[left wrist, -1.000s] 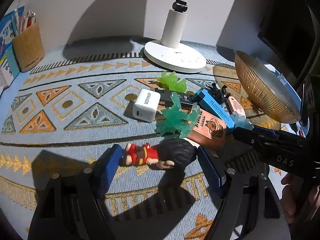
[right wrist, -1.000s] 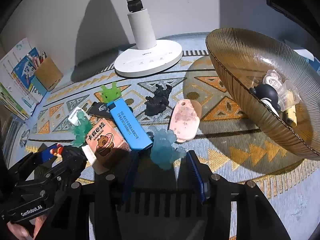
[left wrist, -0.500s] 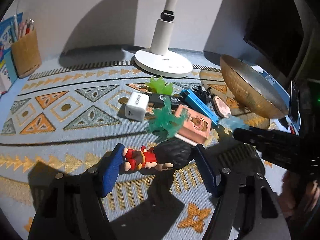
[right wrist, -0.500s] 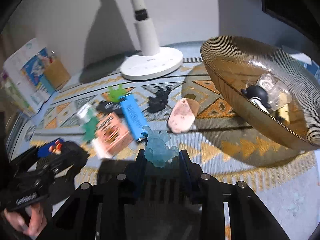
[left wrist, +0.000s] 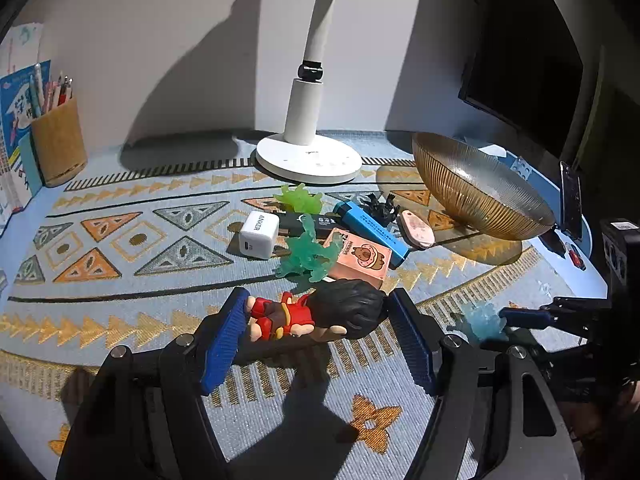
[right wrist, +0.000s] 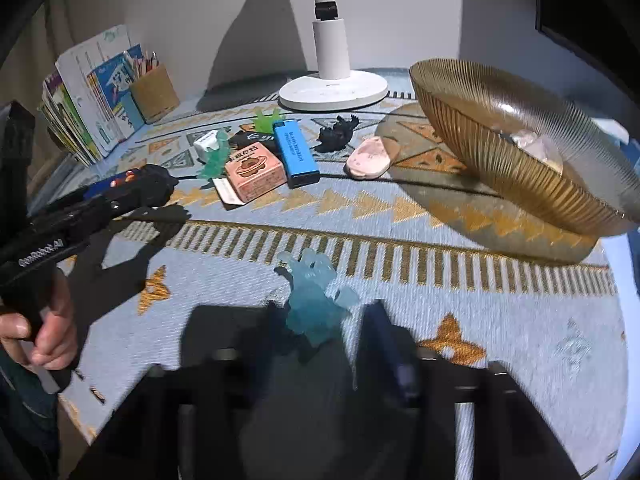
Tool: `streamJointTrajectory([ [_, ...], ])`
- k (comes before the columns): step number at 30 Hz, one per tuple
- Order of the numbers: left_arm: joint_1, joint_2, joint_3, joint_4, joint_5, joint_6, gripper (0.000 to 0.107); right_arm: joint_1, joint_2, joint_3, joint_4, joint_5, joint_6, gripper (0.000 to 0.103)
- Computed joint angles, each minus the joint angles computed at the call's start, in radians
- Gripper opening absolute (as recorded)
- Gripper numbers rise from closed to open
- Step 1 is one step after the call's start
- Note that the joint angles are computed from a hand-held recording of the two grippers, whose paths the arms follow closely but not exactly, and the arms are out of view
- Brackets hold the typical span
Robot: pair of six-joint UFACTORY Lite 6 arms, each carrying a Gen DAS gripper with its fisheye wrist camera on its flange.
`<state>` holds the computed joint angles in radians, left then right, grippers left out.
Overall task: Organize rigid objects
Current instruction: 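Grasp the black-haired figurine with left tool while right tool grasps the blue jelly toy, then carry both items into the amber bowl and open both tools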
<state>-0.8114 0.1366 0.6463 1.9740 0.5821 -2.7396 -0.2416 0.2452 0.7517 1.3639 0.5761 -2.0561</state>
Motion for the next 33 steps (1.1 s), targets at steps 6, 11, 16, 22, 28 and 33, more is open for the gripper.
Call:
streamJointTrajectory([
  [6, -0.001, 0.0, -0.006, 0.012, 0.008, -0.018, 0.069, 0.018, 0.006, 0.011, 0.015, -0.002, 0.101, 0.064],
  [11, 0.006, 0.006, -0.002, 0.013, 0.001, -0.013, 0.069, 0.108, -0.036, -0.032, 0.194, -0.128, 0.029, 0.042],
  [16, 0.009, 0.012, 0.006, 0.005, -0.008, 0.005, 0.069, 0.209, -0.162, -0.151, 0.359, -0.239, 0.006, 0.035],
  [22, 0.03, 0.038, 0.042, -0.051, -0.049, 0.084, 0.069, 0.321, -0.644, -0.487, 0.424, -0.345, 0.046, 0.035],
  [28, -0.041, 0.081, 0.171, -0.259, -0.044, 0.294, 0.069, 0.173, -0.786, -0.485, 0.06, -0.245, 0.345, 0.035],
  [33, -0.088, 0.137, 0.417, -0.438, -0.017, 0.583, 0.069, -0.025, -0.675, -0.331, 0.065, -0.136, 0.288, 0.035],
])
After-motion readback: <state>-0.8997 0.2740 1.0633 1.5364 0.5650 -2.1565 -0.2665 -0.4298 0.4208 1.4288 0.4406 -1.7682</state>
